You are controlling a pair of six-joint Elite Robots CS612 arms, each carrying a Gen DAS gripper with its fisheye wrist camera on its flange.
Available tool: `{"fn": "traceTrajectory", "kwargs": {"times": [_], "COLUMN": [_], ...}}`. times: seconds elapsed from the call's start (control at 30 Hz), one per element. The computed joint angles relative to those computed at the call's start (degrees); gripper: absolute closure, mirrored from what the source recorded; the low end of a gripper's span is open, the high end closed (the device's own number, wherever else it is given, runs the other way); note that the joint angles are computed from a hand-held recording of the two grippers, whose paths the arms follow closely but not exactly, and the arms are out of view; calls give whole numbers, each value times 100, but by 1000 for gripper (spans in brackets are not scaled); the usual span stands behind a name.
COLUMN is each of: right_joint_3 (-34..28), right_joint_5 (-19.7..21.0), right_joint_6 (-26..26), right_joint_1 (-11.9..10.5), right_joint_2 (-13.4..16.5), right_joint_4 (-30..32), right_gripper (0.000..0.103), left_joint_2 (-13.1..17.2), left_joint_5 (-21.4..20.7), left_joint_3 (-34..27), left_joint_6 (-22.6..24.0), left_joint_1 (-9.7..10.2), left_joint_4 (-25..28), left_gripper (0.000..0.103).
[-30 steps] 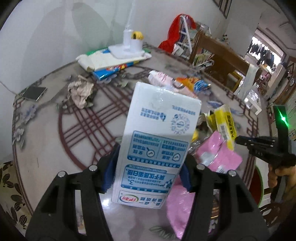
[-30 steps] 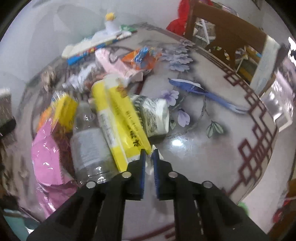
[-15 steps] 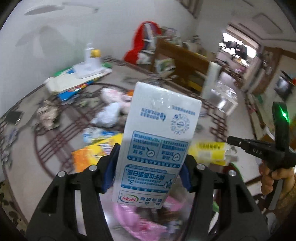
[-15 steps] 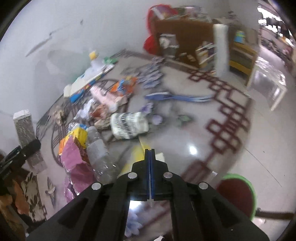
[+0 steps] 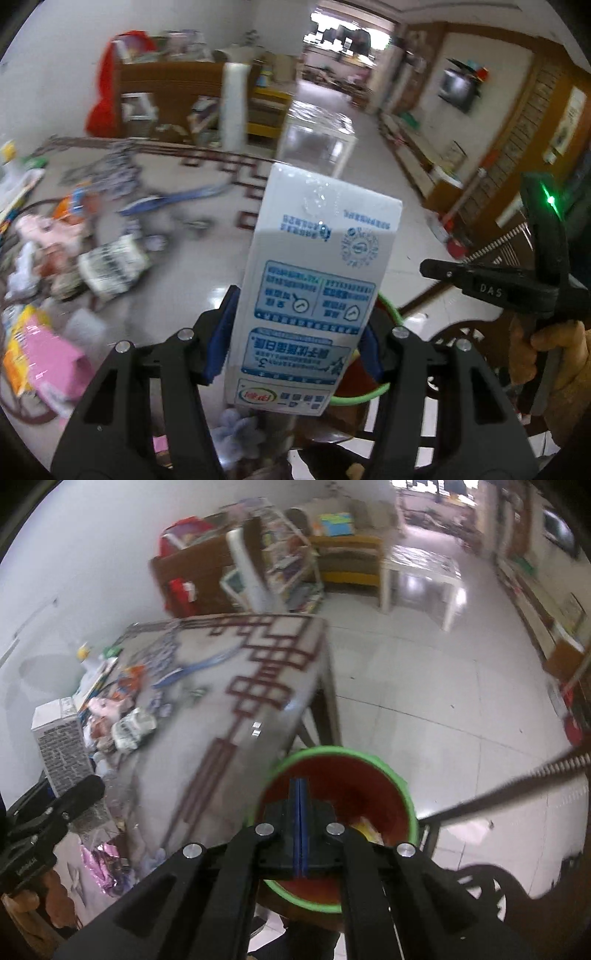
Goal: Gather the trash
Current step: 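Carry the milk carton over the red bin and open the left tool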
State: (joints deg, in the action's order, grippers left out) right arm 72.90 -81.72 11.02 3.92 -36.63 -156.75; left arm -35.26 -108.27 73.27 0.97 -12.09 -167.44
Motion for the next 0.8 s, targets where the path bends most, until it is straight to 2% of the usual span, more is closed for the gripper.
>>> {"fn": "traceTrajectory", "kwargs": {"times": [0.2,0.27,0.3,0.47,0.53,0.6,0.8], "right_joint_3": [296,375,400,472,455,413,108], "right_joint_5": [-453,-535,-567,-661,-633,-572,-283], "right_joint_6": [248,263,263,224,178,127,-148], "right_joint_1": [-30,-47,-49,-38,-22,1,137], "right_joint_2": [-162,-201,-216,-263,-256,-237,-95], "right_joint_4": [-277,-375,-409,-525,-560,-566,-449], "right_gripper": [99,99,99,96,90,90,88], "left_joint_2": [230,265,269,216,164,111,-82], "left_joint_5": [-157,-176,-192,-240,-211,-166,357], "left_joint_3": [-363,-413,-408,-364,-306,-227,98], "left_joint_6": [430,456,438,459,379,235,-273], "left_joint_1": [-181,-224,-236,-264,-241,-209,-32], "left_joint_4": [424,487,425,314,222,51,-614], "left_gripper": [46,22,20,19,19,19,19]}}
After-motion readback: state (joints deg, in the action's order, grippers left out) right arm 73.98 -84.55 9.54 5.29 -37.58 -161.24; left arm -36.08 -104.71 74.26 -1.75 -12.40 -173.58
